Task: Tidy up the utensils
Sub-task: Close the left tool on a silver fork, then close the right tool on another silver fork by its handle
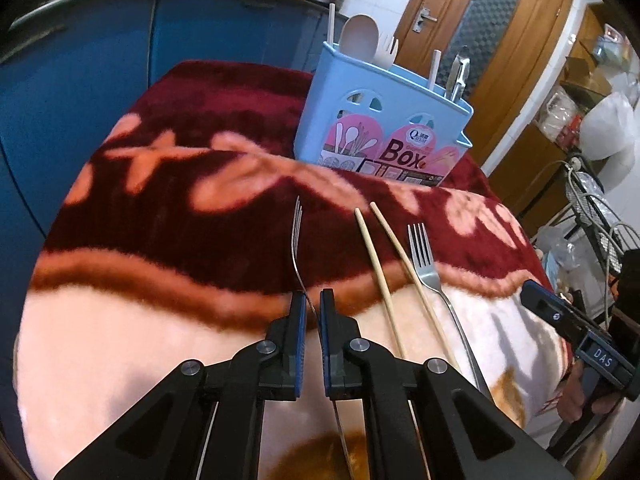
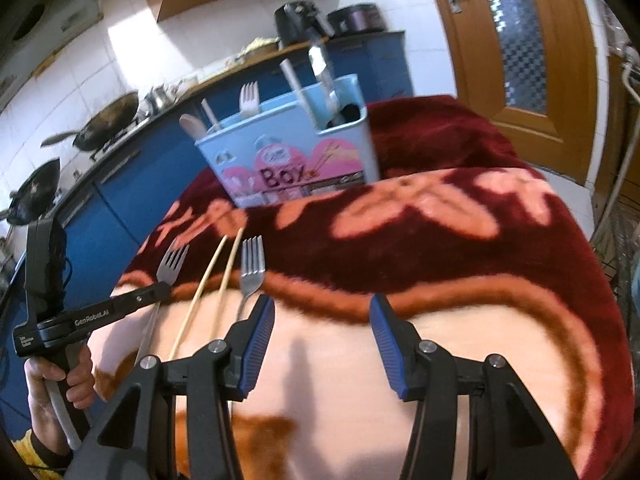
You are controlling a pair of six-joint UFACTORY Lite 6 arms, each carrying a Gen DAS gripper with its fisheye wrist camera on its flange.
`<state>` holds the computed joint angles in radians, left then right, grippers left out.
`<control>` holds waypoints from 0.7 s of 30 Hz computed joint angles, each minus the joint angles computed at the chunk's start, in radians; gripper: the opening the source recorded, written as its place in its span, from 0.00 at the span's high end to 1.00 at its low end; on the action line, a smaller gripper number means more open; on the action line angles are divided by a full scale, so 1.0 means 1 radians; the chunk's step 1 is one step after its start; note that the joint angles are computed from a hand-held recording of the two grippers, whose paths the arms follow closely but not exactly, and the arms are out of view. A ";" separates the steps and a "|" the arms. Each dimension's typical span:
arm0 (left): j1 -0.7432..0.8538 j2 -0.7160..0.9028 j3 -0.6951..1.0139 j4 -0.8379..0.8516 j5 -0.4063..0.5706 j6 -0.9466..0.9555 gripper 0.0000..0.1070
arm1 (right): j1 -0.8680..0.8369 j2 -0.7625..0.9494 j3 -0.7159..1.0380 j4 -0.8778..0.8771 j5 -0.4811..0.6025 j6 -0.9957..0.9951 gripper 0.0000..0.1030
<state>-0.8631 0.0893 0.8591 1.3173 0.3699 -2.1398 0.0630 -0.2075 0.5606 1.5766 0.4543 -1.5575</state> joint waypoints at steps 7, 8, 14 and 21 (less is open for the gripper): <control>0.009 0.003 -0.012 0.025 -0.029 -0.019 0.94 | 0.117 0.161 0.222 -0.505 0.036 0.522 0.50; 0.007 0.000 -0.017 0.043 -0.029 -0.038 0.94 | 0.129 0.177 0.242 -0.550 0.043 0.569 0.54; 0.020 -0.023 -0.057 0.162 -0.058 -0.164 0.94 | 0.239 0.269 0.387 -0.871 0.078 0.883 0.67; 0.017 -0.029 -0.073 0.221 -0.058 -0.209 0.93 | 0.356 0.419 0.577 -1.197 0.165 1.190 0.82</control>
<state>-0.8459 0.0601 0.7864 1.5383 0.3122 -2.3491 0.4187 0.2111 1.1375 0.3796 0.6189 -0.3675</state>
